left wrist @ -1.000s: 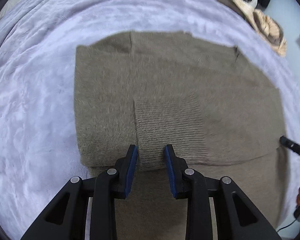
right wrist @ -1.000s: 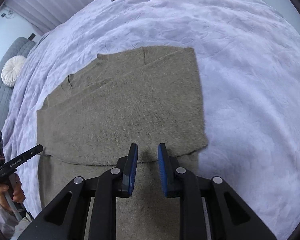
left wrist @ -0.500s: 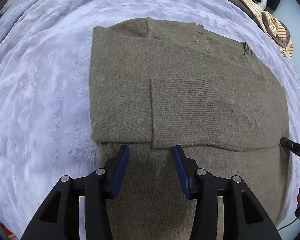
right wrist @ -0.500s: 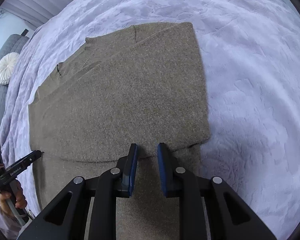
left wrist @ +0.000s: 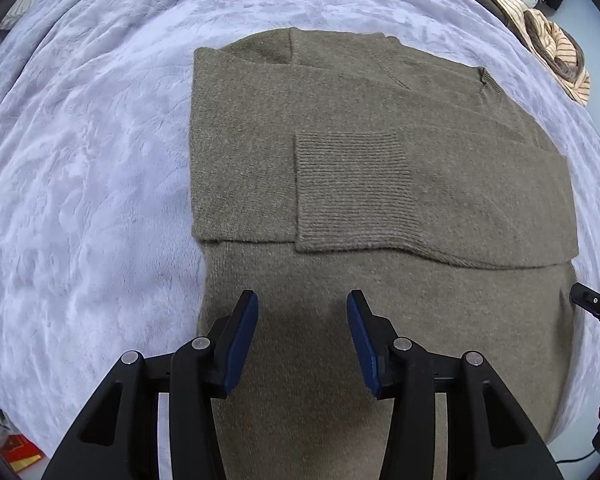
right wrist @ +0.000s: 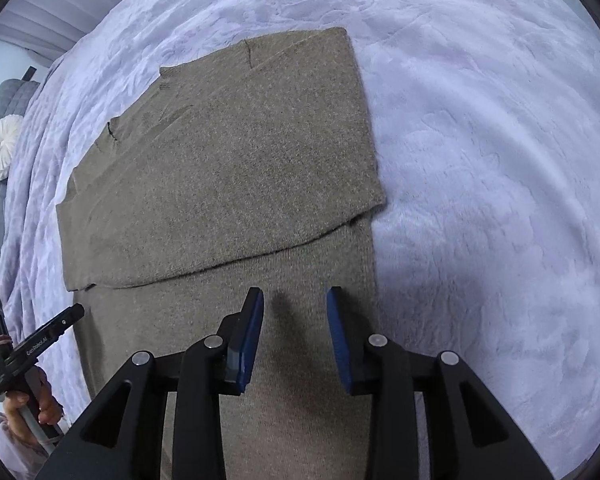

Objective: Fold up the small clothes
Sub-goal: 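Release the sleeve and smooth the folded sweater with both grippers, then grasp the sweater hem with both grippers and lift it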

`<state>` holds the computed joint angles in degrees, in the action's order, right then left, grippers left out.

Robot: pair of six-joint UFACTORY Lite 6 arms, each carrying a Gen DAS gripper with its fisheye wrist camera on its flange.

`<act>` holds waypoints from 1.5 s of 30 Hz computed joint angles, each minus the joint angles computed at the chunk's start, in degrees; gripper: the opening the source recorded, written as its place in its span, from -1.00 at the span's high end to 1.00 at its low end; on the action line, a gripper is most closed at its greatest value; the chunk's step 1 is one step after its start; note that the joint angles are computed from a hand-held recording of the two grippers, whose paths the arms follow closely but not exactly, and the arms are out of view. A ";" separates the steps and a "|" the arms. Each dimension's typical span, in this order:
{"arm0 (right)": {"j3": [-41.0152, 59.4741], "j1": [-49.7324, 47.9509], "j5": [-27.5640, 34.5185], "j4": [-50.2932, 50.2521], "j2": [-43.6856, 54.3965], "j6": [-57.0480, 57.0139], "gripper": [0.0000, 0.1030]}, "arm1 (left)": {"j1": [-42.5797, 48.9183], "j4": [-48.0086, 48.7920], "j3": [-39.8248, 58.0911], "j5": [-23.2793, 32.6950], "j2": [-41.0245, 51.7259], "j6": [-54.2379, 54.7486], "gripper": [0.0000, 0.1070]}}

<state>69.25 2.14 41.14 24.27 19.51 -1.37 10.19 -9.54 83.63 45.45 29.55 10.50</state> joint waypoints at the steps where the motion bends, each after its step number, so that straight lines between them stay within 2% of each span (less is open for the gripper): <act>1: -0.55 0.10 0.17 -0.31 -0.74 0.75 0.30 | -0.25 0.30 -0.13 0.29 -0.29 -0.34 0.11; 2: -1.04 0.31 0.37 -0.62 -1.46 1.66 0.28 | -0.46 0.45 -0.55 0.70 -1.01 -0.51 0.11; 4: -2.13 0.93 0.89 -1.07 -3.10 3.20 0.10 | -0.89 0.81 -2.12 1.26 -3.15 -0.61 0.11; 5: -2.81 1.26 1.11 -1.21 -4.03 3.51 0.10 | -0.39 1.53 -2.98 2.44 -4.90 -0.04 0.08; 6: -3.51 1.93 1.56 -1.56 -5.03 4.00 0.09 | -1.46 2.70 -1.44 2.76 -4.26 -1.41 -0.05; 7: -3.94 2.46 2.00 -1.95 -5.72 4.43 0.08 | -1.75 3.65 -2.22 2.84 -5.50 -1.95 -0.46; 8: -4.44 2.92 2.42 -2.18 -6.45 4.75 0.07 | -1.35 4.02 -4.07 2.05 -7.68 -1.66 -0.62; 11: -6.00 4.49 4.15 -1.44 -8.81 5.26 0.06 | -1.95 4.39 -6.77 3.98 -12.57 -1.00 -0.62; 22: -8.45 10.61 6.86 -1.34 -15.52 10.55 0.05 | -2.43 5.31 -10.98 6.94 -18.64 -1.01 -0.63; 23: -8.33 11.08 6.89 -1.73 -15.83 11.30 0.04 | -2.21 5.37 -11.02 7.38 -19.00 -0.52 -0.88; 25: -8.11 11.88 6.65 -2.17 -16.44 12.40 -0.26 | -1.98 5.12 -12.01 7.32 -20.45 0.34 -0.93; 28: -7.78 13.01 6.24 -2.09 -17.19 12.93 -0.49 | -1.33 4.62 -13.13 7.90 -21.90 2.03 -0.93; 35: -9.87 14.76 7.22 -1.60 -19.25 12.06 -0.51 | 3.09 5.62 -20.03 7.02 -24.87 4.53 -0.93; 41: -19.98 12.27 10.65 2.64 -26.04 5.55 -0.51 | 12.44 0.86 -27.72 11.59 -27.66 16.59 -0.93; 45: -31.32 7.66 16.15 8.41 -33.71 -3.23 -0.51 | 18.20 -1.59 -33.05 16.61 -28.69 25.23 -0.93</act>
